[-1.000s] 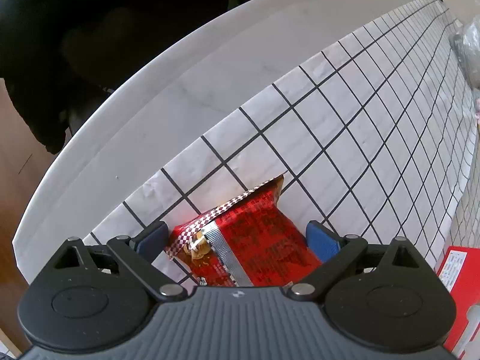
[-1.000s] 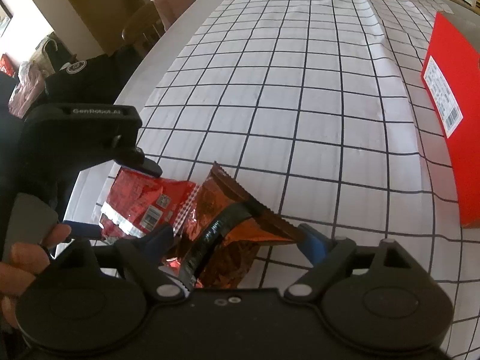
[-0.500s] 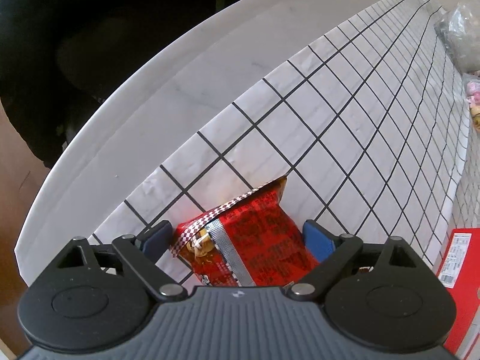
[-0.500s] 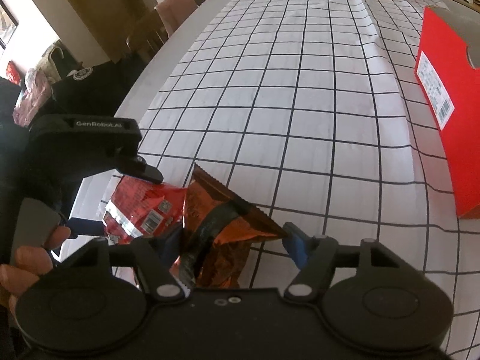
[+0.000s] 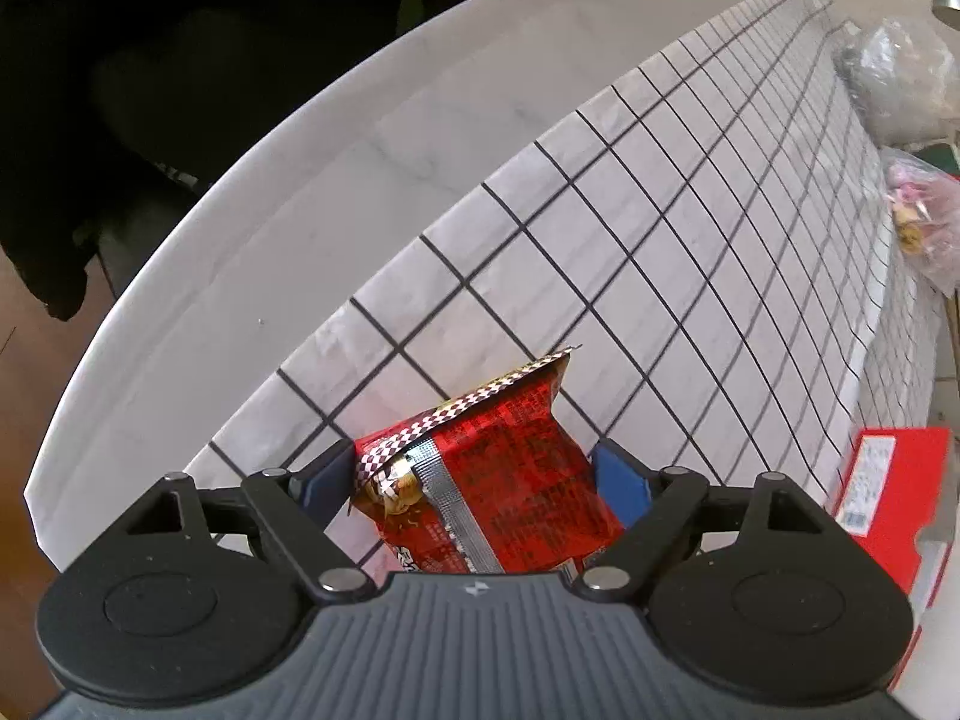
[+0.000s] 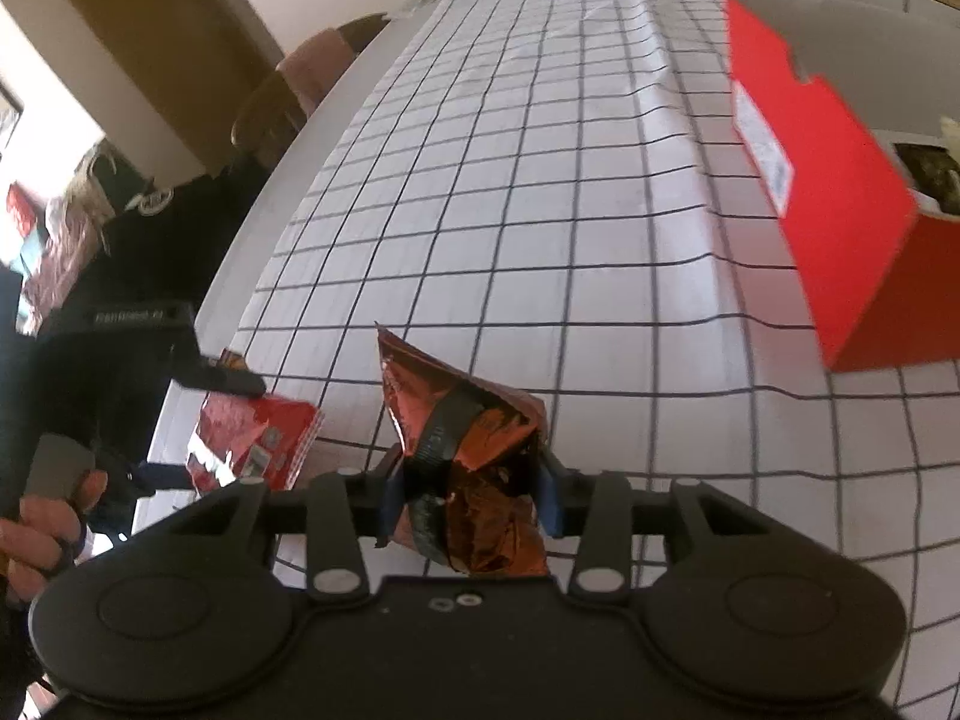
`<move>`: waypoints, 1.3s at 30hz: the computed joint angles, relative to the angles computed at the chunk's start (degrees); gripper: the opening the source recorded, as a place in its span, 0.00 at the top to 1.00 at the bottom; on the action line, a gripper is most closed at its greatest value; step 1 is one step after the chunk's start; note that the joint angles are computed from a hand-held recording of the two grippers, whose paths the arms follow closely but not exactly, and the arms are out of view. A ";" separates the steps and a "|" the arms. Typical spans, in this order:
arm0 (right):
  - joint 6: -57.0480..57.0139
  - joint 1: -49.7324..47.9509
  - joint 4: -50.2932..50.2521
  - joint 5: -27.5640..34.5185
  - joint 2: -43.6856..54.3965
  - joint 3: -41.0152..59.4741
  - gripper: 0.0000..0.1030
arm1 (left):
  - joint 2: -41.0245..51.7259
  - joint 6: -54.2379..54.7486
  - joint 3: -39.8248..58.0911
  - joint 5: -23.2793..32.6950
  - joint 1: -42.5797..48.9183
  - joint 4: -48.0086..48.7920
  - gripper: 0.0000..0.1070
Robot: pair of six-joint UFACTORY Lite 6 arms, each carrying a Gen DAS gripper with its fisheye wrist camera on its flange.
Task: Organize snacks
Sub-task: 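Carry the red chip bag and copper bag over the red box with both tools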
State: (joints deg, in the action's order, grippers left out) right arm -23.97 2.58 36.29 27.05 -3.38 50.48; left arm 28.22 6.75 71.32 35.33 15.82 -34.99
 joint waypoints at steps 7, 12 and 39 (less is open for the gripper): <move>-5.10 -7.36 2.74 4.55 -6.54 -1.55 0.61 | -6.63 5.64 -4.84 0.16 -0.69 -2.04 0.21; -6.10 -12.26 1.28 8.57 -10.11 -0.71 0.61 | -13.79 5.91 -7.34 0.63 -4.53 0.58 0.20; -27.93 -45.18 12.76 23.64 4.73 25.91 0.61 | -11.09 -16.77 21.85 -1.25 -44.84 29.32 0.20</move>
State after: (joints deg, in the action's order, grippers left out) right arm -51.90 -42.60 49.06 50.69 1.35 76.39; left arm 17.13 -10.02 93.17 34.08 -29.02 -5.67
